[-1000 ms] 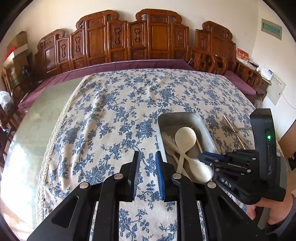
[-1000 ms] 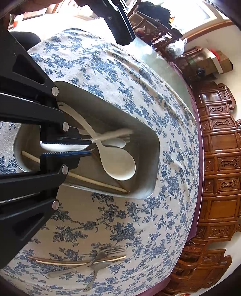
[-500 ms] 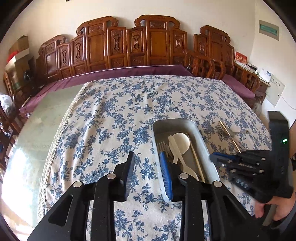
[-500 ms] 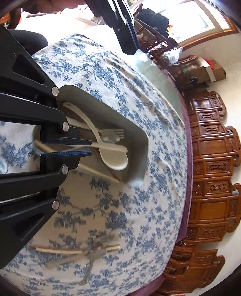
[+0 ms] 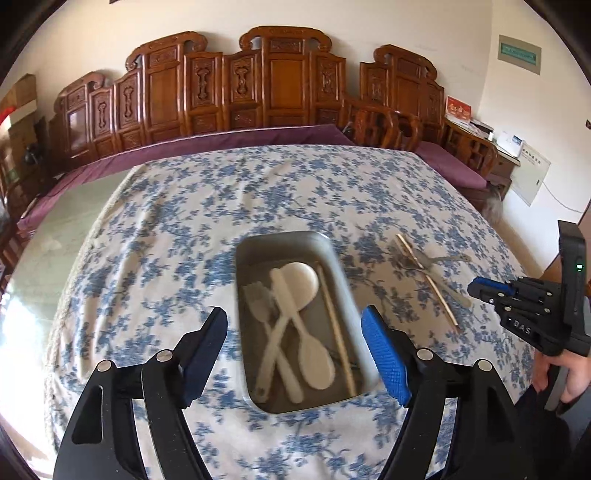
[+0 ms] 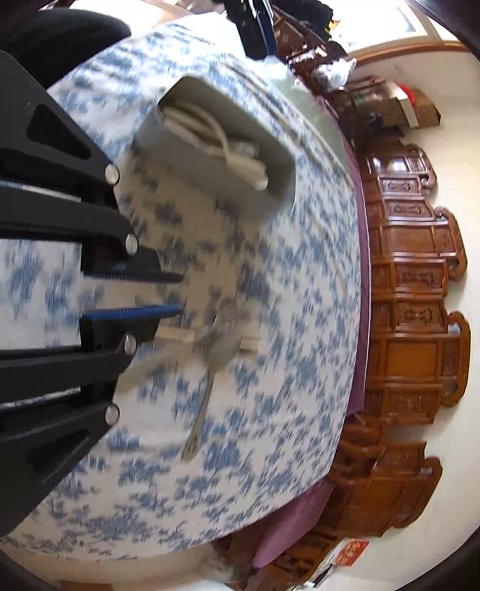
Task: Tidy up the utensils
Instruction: 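Open both grippers over the tray and move them back to the pile, then grasp a steel fork with the right gripper and lift it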
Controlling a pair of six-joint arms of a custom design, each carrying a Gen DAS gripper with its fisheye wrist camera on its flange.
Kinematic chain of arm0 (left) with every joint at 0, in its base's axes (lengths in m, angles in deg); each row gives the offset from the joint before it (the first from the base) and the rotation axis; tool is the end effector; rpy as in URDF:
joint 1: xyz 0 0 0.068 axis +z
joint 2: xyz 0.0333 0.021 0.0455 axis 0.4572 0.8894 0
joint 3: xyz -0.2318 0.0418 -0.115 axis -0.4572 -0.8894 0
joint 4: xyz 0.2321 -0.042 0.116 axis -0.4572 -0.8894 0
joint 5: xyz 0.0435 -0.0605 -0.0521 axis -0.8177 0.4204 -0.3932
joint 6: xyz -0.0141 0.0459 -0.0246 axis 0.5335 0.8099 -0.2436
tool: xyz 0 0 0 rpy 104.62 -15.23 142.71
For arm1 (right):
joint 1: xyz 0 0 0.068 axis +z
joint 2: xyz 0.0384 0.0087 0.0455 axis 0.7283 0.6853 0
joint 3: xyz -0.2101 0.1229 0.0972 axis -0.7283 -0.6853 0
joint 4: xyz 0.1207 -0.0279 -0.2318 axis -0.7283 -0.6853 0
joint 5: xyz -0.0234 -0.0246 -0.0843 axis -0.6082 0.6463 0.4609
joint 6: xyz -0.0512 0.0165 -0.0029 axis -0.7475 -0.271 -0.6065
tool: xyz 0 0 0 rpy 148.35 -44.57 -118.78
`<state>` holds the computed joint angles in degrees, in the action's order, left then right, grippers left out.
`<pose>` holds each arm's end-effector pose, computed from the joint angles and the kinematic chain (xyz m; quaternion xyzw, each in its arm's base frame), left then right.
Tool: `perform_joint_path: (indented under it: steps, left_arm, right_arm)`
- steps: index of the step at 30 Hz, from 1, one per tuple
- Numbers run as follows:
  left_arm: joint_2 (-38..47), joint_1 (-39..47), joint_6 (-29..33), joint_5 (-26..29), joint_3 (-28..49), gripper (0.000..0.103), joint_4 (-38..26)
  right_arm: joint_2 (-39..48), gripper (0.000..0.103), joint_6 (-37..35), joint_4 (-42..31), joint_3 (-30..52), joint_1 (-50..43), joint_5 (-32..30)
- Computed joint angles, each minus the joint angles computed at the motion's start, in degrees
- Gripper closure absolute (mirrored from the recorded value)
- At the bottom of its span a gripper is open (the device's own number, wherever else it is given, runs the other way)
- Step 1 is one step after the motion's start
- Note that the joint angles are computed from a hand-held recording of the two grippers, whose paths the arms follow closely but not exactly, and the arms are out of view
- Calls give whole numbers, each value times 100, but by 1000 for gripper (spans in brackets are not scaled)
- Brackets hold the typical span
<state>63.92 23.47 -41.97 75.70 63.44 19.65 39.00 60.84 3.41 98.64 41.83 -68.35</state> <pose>0.1178 -0.0084 0.2983 0.0147 0.9324 -0.0277 0.3600 0.2145 -0.0054 0.2207 -0.1935 0.9170 0.1031 0.3332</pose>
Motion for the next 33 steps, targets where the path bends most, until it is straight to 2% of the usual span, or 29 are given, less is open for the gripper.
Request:
perform_joint_path:
  steps: [6,12,19,33]
  left_arm:
    - [226,-1417,-919,-889,-70,31,191]
    - [575,-2128,-1348,-1317,-18,31,331]
    - [864,-2474,-1576,-1472,8,31,470]
    - [1114,-2809,-1771,-1640,167,31,528]
  right_arm:
    - [1137,84,-628,476,266,-544,-249]
    - [2055,84,-951,835,519,-412,-201]
    - [2591,84,-1127,963,755,-221,-278]
    - [3024,83,-1148,959,1135,28,-266]
